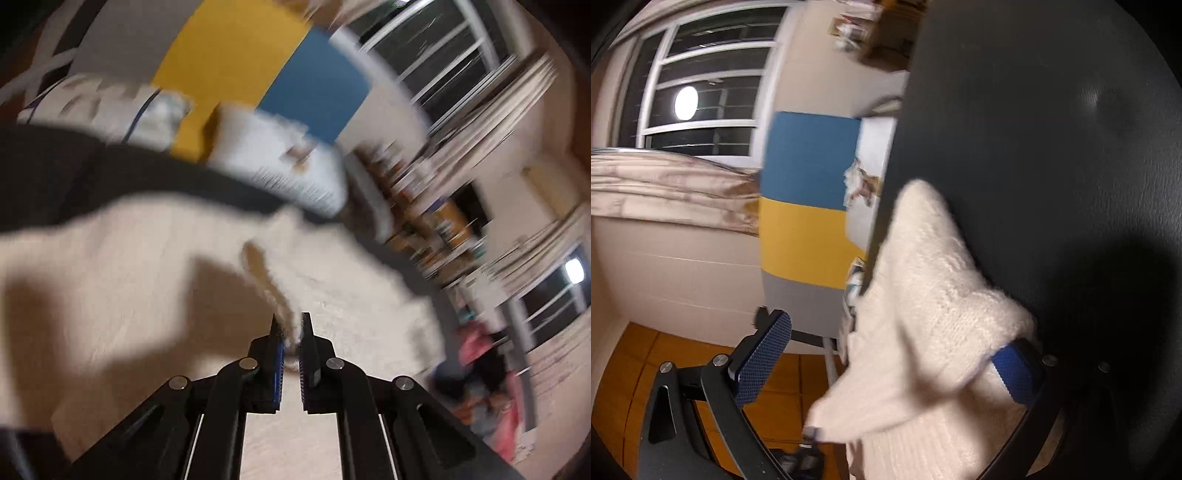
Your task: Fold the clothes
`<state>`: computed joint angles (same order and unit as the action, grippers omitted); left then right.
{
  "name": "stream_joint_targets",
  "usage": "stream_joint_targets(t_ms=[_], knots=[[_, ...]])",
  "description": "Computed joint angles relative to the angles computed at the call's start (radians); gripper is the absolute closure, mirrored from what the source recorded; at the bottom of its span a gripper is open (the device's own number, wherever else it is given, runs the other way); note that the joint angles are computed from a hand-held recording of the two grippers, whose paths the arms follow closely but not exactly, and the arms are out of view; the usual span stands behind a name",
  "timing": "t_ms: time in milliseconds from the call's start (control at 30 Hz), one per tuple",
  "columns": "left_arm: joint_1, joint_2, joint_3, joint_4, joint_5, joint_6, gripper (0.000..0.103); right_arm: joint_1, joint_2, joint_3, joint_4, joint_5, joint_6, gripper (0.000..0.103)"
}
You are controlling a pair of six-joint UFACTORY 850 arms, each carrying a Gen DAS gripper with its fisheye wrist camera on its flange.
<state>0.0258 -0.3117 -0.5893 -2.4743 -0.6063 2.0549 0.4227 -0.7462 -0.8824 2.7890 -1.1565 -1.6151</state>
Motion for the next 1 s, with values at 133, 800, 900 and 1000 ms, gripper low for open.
stream_joint_targets(t_ms=[133,800,900,1000], knots=[[0.025,-0.066,0.011,0.049,-0.053,-0.103,0.098,-0.015,0.052,0.014,-0.089,0.099,-0.011,0.0],[0.083,-0.086,-0.063,0.28,-0.068,-0.341,0.099,0.082,0.178,-0.11,-0.259,0.875,-0.443,0.0],[0.044,0.017,0.01,0.08,-0.057,-0.117,0.097,0.089,0.139,-0.175,-0.346,0.909,-0.353,0.0],[0.016,0.019,0.002,0.043,0.067,-0.088,0.097,0.088,0.126,-0.187,-0.356,0.866,-0.338,0.0]])
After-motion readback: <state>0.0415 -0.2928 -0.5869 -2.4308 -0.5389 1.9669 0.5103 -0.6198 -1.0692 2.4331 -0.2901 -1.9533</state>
